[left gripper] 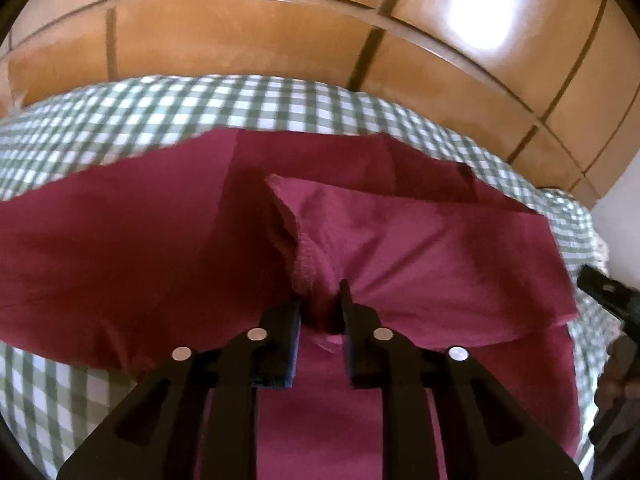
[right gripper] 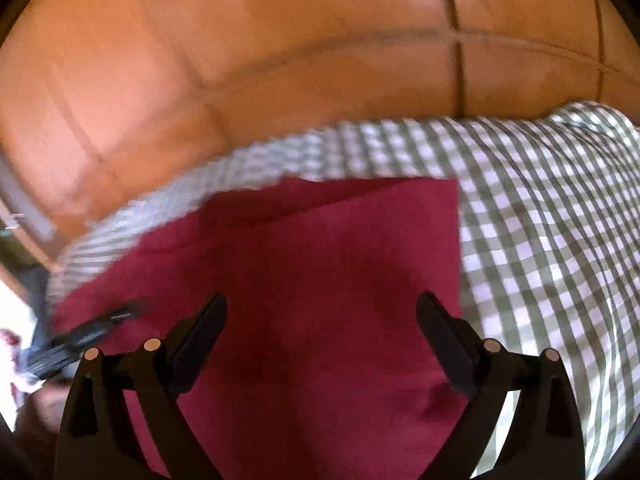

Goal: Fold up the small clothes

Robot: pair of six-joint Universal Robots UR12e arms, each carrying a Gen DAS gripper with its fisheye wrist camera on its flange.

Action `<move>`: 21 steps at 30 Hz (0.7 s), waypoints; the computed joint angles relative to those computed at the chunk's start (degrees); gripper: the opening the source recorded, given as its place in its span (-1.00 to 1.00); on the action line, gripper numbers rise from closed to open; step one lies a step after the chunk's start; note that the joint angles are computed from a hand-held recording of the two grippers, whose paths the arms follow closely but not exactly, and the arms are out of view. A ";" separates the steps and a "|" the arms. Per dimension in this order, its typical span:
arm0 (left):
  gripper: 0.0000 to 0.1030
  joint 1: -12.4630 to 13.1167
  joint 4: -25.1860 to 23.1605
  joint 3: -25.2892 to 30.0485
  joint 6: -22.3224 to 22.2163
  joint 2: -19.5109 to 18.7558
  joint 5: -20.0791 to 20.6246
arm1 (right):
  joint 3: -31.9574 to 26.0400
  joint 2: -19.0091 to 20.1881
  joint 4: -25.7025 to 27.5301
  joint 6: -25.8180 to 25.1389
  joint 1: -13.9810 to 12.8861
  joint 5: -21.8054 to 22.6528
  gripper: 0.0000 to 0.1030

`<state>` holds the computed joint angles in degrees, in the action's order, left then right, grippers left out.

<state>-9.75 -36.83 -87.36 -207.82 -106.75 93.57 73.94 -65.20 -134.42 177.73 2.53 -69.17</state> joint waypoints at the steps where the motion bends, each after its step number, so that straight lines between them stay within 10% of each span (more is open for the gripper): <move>1: -0.59 -0.06 -0.28 -0.03 -0.12 0.00 1.19 | -0.82 0.91 1.63 -0.10 0.51 -2.12 0.75; 11: -0.24 0.47 0.49 -5.27 -3.76 4.10 7.01 | 3.19 1.44 -9.41 -4.02 4.21 -15.33 0.92; 14: 0.46 1.68 2.84 -10.17 -9.33 7.81 5.67 | 3.37 1.30 -9.43 -4.01 4.25 -15.89 0.93; 21: 0.47 8.67 7.27 -22.24 -22.50 18.33 0.99 | 4.99 -0.86 -11.35 -2.03 4.59 -15.47 0.95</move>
